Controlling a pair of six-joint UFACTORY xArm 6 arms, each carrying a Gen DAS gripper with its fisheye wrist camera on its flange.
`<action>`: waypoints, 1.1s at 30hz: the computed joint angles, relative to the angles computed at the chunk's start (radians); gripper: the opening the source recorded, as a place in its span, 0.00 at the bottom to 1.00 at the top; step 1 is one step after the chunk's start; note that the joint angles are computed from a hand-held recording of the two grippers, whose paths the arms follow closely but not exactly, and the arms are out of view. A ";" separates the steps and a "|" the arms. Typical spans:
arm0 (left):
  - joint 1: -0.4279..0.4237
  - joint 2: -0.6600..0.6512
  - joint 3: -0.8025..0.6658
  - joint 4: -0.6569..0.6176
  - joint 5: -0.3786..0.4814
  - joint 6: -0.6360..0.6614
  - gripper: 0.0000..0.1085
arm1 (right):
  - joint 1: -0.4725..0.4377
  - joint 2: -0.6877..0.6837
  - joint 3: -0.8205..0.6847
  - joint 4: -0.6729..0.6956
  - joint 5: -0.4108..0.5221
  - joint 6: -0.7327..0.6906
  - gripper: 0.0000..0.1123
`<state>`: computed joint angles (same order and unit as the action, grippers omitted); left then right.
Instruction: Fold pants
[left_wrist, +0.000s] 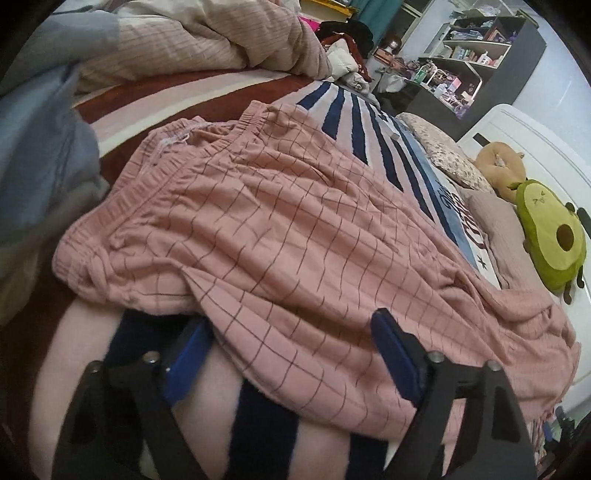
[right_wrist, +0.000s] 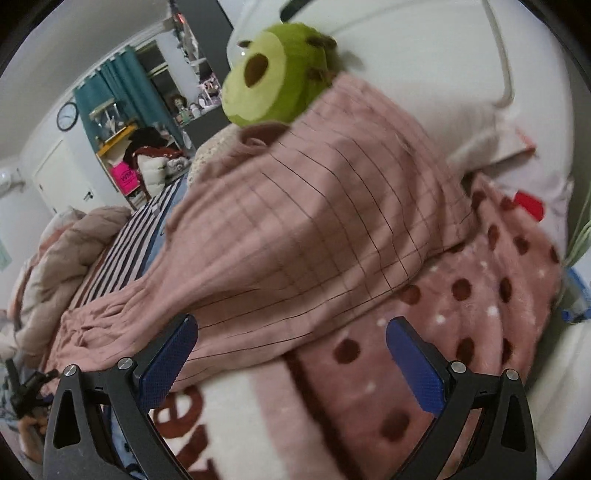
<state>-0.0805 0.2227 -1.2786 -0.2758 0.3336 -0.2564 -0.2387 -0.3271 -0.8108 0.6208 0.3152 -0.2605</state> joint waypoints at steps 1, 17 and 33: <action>0.001 0.008 -0.011 0.029 0.003 -0.023 0.60 | -0.011 0.023 -0.015 0.023 0.011 -0.010 0.87; 0.024 -0.140 0.100 0.527 -0.178 -0.398 0.07 | 0.009 0.083 -0.057 -0.085 -0.065 0.057 0.05; 0.069 -0.317 0.201 0.822 -0.153 -0.583 0.06 | 0.046 -0.038 -0.065 -0.183 -0.071 0.075 0.02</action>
<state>-0.0113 -0.0948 -1.0773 0.5463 0.1810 -0.8390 -0.1924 -0.3652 -0.8758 0.4378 0.2443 -0.1859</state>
